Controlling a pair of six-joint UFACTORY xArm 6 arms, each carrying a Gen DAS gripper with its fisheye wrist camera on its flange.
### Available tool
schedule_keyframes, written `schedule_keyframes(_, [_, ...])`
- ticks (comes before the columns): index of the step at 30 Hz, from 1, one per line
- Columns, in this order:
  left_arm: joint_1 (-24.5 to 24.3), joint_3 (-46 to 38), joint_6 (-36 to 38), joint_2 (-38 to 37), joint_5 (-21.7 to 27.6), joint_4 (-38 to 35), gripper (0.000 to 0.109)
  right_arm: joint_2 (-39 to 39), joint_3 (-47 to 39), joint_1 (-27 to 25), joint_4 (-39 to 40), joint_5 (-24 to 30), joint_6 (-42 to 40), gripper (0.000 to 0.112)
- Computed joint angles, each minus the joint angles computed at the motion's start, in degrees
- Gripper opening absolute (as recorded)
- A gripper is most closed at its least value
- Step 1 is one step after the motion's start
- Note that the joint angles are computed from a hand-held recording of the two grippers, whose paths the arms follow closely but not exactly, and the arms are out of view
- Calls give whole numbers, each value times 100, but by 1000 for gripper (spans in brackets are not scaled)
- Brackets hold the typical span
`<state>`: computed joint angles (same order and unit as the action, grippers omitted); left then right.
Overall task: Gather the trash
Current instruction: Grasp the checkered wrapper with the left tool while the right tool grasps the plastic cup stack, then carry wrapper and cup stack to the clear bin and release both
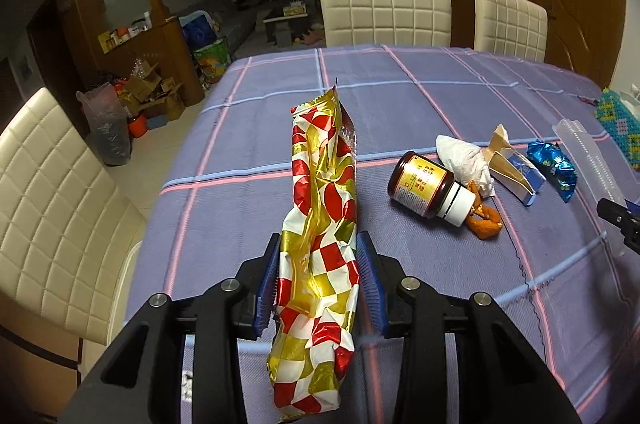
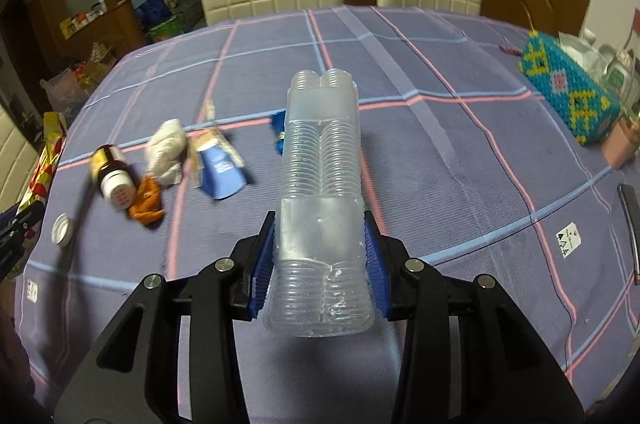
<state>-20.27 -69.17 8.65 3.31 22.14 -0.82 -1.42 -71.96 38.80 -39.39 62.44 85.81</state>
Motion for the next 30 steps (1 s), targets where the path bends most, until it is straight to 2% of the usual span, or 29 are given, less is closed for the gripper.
schedule_keyframes(10, [335, 866, 20, -814, -411, 48, 37, 675, -1039, 560, -152, 296, -441, 43])
schedule_keyframes(19, [857, 1436, 223, -1334, -625, -196, 37, 1744, -2532, 983, -165, 550, -1174, 43])
schedule_keyframes(25, [1248, 1671, 525, -1537, -748, -539, 37, 2629, -3785, 1169, -56, 711, -1773, 43])
schedule_keyframes(30, [1516, 1761, 672, -1555, -850, -680, 37, 3570, -5232, 1287, 24, 1034, -2440, 43])
